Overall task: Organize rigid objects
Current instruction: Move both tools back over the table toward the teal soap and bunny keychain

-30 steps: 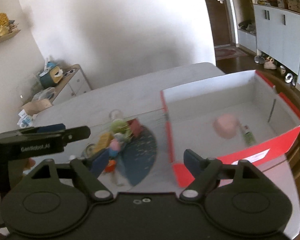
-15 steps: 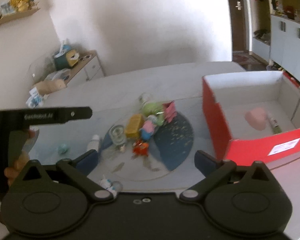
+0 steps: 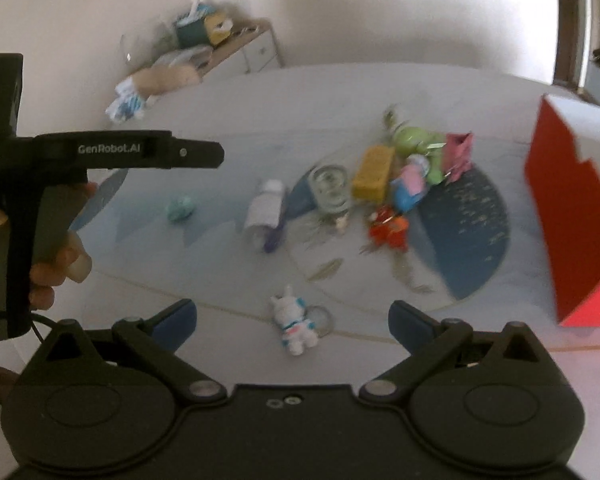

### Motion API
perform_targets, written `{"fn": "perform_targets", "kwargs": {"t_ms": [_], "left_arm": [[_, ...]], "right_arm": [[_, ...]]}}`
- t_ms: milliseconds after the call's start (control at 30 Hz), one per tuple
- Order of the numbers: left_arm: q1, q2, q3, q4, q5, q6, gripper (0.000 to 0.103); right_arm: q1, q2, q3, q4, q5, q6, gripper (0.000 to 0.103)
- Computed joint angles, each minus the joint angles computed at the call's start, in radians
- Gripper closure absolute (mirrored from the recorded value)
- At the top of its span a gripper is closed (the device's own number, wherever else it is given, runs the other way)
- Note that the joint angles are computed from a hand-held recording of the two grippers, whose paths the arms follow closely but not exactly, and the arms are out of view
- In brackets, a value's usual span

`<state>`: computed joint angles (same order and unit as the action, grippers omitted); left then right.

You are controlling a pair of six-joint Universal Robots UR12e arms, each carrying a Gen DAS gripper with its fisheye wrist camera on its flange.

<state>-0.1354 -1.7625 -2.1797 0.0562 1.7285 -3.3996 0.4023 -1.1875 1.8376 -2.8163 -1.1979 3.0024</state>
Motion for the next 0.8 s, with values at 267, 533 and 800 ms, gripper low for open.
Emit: {"fn": "perform_targets", "kwargs": {"t_ms": [267,533,800], "left_arm": [[0.045,-0.013,-0.048,0.027,0.062,-0.024,0.0],[0.076,-0.043,-0.074,0.055,0.082,-0.042,0.0],[0.078,-0.07,-0.068,0.055,0.128,-0.046,0.0]], "right_arm": [[0.034,0.028,-0.026,0.043,-0.059,-0.063,0.011],[0.053,0.045,-0.041,0.051,-0.086,-0.1,0.028],[0.061,0.059,-0.054,0.07,-0.109,-0.118,0.043]]}}
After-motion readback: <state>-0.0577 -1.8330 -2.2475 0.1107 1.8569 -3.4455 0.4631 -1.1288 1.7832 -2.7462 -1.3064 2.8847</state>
